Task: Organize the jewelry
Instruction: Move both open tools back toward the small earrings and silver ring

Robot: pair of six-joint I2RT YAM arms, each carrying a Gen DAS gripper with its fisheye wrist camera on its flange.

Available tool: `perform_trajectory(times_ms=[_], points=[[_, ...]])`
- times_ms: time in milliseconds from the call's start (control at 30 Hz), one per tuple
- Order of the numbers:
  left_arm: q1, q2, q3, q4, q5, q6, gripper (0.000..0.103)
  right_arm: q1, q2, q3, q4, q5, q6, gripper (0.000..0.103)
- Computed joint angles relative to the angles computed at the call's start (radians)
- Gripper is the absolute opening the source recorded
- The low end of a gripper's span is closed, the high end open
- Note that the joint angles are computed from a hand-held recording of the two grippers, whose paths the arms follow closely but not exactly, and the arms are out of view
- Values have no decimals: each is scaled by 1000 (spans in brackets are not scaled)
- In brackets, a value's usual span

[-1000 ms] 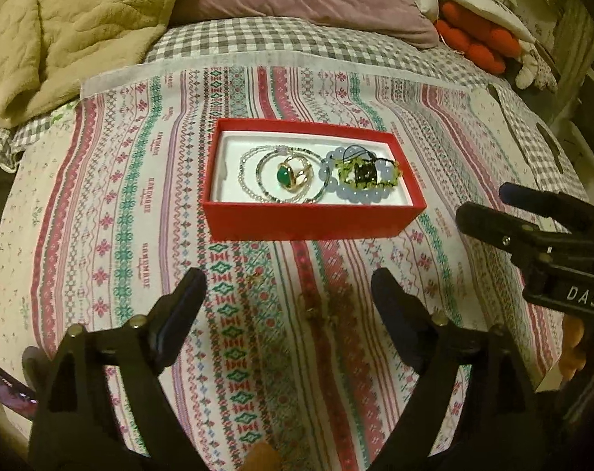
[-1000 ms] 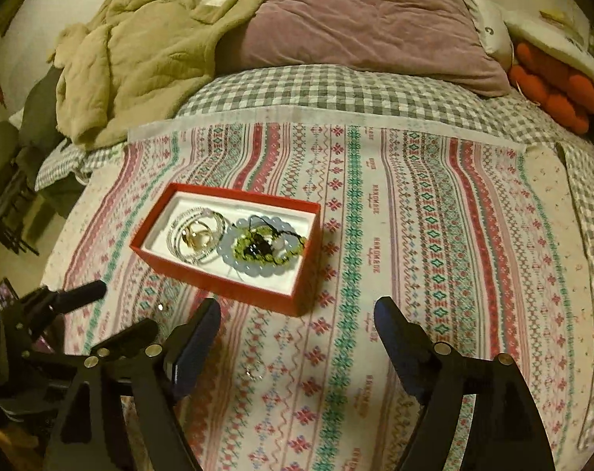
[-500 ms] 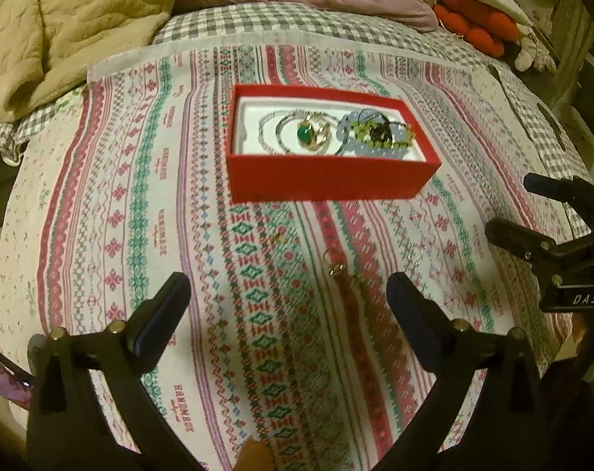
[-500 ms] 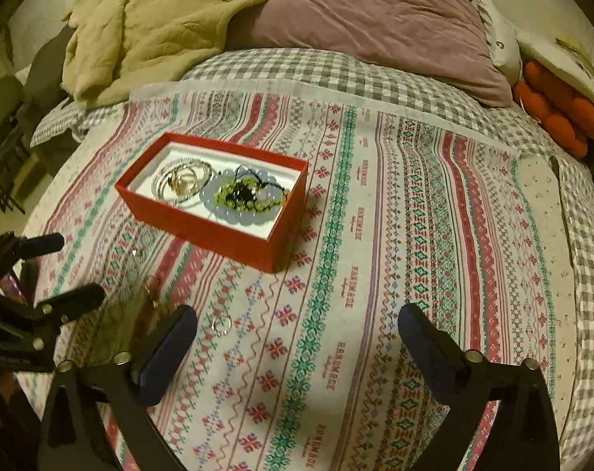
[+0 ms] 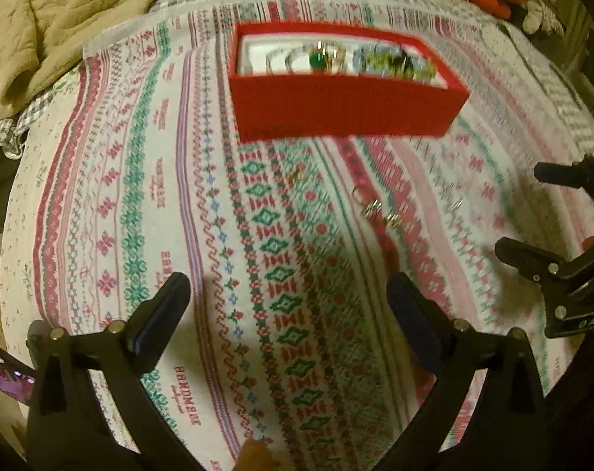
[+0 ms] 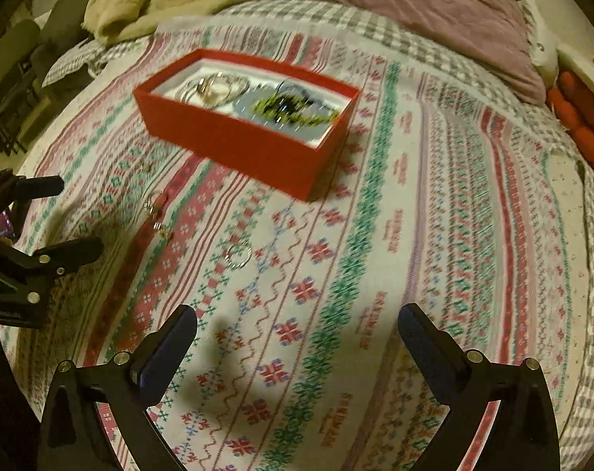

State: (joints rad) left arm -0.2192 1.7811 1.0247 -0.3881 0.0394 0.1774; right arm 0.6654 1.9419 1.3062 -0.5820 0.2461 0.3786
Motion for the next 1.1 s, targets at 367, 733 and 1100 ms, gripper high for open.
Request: perform_trajectory(times_ms=[367, 733, 1100], points=[[0, 44, -92, 231, 6, 50, 103, -3, 88, -11, 96, -61, 3, 103], [1, 84, -80, 318, 53, 79, 103, -1, 79, -104, 305, -25, -41, 103], [-16, 89, -58, 335, 108, 134, 74, -5, 89, -96, 317, -18, -49, 103]])
